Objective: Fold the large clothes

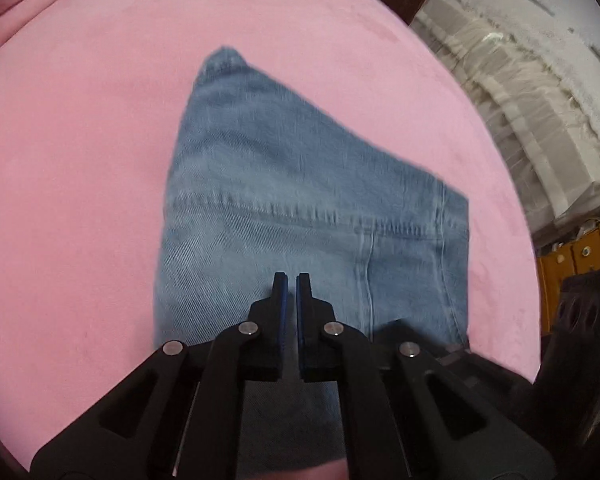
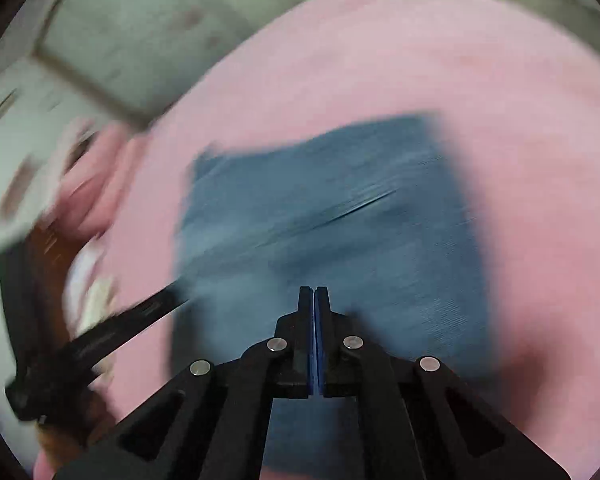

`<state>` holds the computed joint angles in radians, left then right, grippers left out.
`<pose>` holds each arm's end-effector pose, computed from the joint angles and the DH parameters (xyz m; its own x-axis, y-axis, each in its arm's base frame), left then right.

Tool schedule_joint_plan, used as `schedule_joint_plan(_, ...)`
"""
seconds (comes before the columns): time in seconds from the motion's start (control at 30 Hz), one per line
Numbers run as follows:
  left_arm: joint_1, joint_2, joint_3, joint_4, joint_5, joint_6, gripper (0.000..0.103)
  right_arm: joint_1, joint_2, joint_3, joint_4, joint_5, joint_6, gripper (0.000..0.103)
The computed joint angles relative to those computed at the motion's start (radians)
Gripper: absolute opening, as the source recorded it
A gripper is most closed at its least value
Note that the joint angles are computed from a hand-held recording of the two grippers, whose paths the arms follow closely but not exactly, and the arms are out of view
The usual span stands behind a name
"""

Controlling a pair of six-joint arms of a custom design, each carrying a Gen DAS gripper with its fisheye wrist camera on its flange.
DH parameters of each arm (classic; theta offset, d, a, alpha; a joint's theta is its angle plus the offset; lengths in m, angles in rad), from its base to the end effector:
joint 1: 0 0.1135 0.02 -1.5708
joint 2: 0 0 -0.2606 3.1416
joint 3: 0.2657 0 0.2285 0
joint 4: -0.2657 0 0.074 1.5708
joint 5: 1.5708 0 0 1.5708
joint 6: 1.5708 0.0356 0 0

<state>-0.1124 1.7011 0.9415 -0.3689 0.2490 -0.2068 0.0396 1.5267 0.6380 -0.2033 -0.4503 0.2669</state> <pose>0.2986 -0.0425 0.1655 -0.9228 -0.0961 -0.3732 0.0246 0.9518 -0.3059 0.2421 0.0251 0.1464 -0.9177 0.2013 -0.3425 0.0063 0.8694 0.4941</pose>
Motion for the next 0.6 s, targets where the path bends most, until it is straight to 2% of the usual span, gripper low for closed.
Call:
schedule_joint_plan(0.1, -0.016, -0.006, -0.060, 0.015, -0.074, 0.041, 0.001, 0.113, 0.022, -0.048, 0.053, 0.165, 0.019, 0.001)
schedule_joint_plan(0.13, 0.001, -0.018, -0.085, 0.034, -0.064, 0.074, 0.001, 0.119, 0.041, -0.054, 0.078, 0.204, 0.043, 0.001)
schedule_joint_plan(0.23, 0.051, -0.056, -0.114, 0.033, -0.035, 0.153, 0.001, -0.081, -0.017, -0.125, 0.091, 0.233, 0.026, 0.000)
schedule_joint_plan(0.3, 0.015, -0.086, -0.127, 0.022, -0.101, 0.190, 0.000, -0.159, -0.058, -0.120, 0.042, 0.321, -0.016, 0.000)
schedule_joint_plan(0.33, 0.012, -0.102, -0.134, 0.010, -0.122, 0.210, 0.001, -0.144, -0.100, -0.108, -0.010, 0.520, 0.000, 0.000)
schedule_joint_plan(0.37, -0.001, -0.109, -0.135, -0.008, -0.117, 0.199, 0.001, -0.138, -0.123, -0.102, -0.031, 0.601, 0.029, 0.003)
schedule_joint_plan(0.4, 0.003, -0.114, -0.135, -0.025, -0.088, 0.176, 0.001, -0.144, -0.133, -0.083, -0.045, 0.578, 0.054, 0.003)
schedule_joint_plan(0.47, 0.022, -0.128, -0.141, -0.067, -0.011, 0.090, 0.001, -0.201, -0.196, -0.090, -0.070, 0.388, 0.061, 0.003)
schedule_joint_plan(0.53, 0.019, -0.163, -0.174, -0.075, -0.006, 0.043, 0.001, -0.137, -0.231, -0.115, -0.043, 0.308, 0.081, 0.003)
schedule_joint_plan(0.6, 0.011, -0.199, -0.213, -0.088, -0.006, 0.023, 0.001, -0.044, -0.188, -0.135, 0.015, 0.178, 0.080, 0.003)
